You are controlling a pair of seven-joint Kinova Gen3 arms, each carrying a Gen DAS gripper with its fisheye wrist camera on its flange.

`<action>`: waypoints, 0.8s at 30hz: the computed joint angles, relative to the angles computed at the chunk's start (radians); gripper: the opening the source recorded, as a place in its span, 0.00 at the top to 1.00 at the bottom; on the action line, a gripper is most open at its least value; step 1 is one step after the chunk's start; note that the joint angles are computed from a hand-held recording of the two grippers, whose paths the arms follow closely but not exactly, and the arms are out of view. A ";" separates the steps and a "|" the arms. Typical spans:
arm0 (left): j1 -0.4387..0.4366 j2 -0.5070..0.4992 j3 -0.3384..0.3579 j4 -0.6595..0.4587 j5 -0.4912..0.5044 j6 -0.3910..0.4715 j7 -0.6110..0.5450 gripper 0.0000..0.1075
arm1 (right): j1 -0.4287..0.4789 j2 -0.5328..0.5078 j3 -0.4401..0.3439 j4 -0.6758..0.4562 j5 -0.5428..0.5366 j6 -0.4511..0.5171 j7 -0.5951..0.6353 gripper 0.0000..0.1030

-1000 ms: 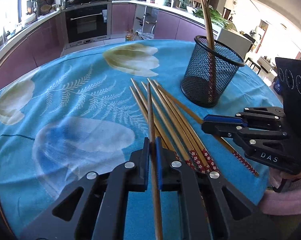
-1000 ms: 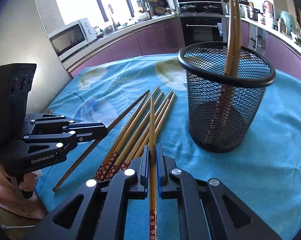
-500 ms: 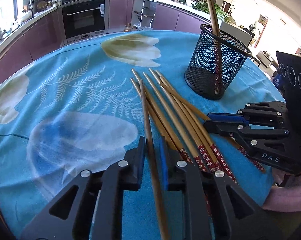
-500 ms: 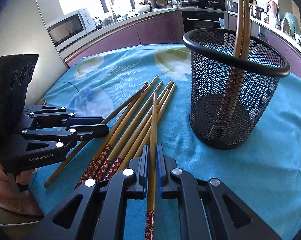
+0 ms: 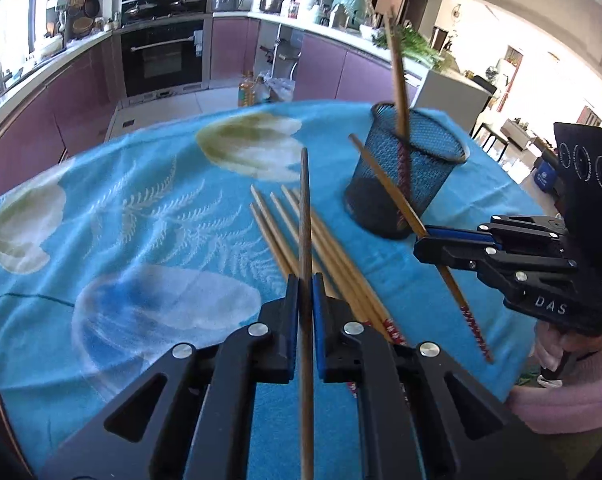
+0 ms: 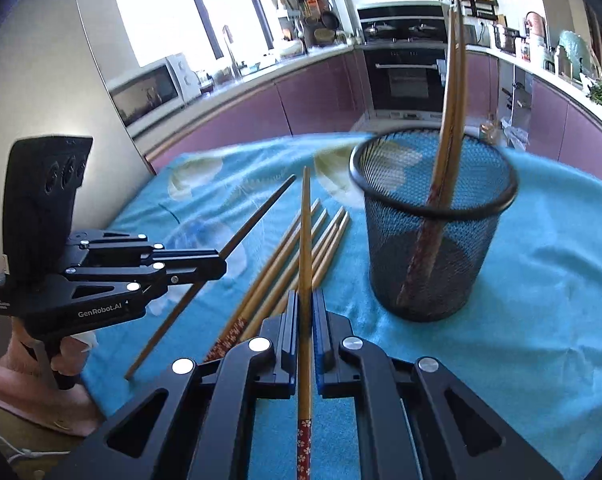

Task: Organize utensils
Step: 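Lift the chopstick upright with the right tool and lower it into the holder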

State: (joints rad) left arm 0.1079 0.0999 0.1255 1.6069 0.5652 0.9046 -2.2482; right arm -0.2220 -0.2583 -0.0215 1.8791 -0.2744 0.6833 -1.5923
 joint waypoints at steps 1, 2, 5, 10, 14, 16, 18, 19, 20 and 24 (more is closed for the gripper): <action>-0.009 -0.006 -0.001 -0.005 0.023 0.011 -0.022 0.93 | 0.000 -0.012 0.007 0.001 -0.005 -0.005 0.004 0.94; -0.018 -0.013 -0.003 -0.010 0.046 0.022 -0.044 0.93 | 0.002 -0.025 0.012 0.002 -0.008 -0.011 0.004 0.94; -0.039 -0.033 -0.016 -0.025 0.115 0.062 -0.106 0.93 | -0.004 -0.064 0.038 0.006 -0.026 -0.029 0.019 0.94; -0.075 -0.053 -0.046 -0.048 0.241 0.141 -0.205 0.93 | -0.005 -0.101 0.051 0.007 -0.025 -0.058 0.021 0.94; -0.086 -0.066 -0.060 -0.070 0.293 0.170 -0.238 0.93 | -0.018 -0.117 0.074 0.004 -0.032 -0.077 0.036 0.94; -0.088 -0.068 -0.063 -0.082 0.319 0.180 -0.251 0.93 | -0.023 -0.119 0.084 -0.001 -0.035 -0.086 0.042 0.94; -0.088 -0.062 -0.063 -0.100 0.343 0.183 -0.261 0.93 | -0.030 -0.125 0.099 -0.005 -0.039 -0.094 0.054 0.94; -0.087 -0.063 -0.061 -0.108 0.348 0.182 -0.261 0.93 | -0.029 -0.125 0.100 -0.010 -0.037 -0.101 0.057 0.94; -0.084 -0.062 -0.059 -0.117 0.355 0.176 -0.262 0.93 | -0.024 -0.125 0.099 -0.016 -0.032 -0.105 0.057 0.94; -0.070 -0.050 -0.044 -0.162 0.384 0.152 -0.251 0.93 | -0.007 -0.127 0.090 -0.031 -0.011 -0.139 0.049 0.94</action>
State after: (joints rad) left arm 0.0378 0.0498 0.0812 1.4449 0.9492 1.0565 -2.4990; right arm -0.2291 -0.3848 0.0683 1.8485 -0.2850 0.5444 -1.5437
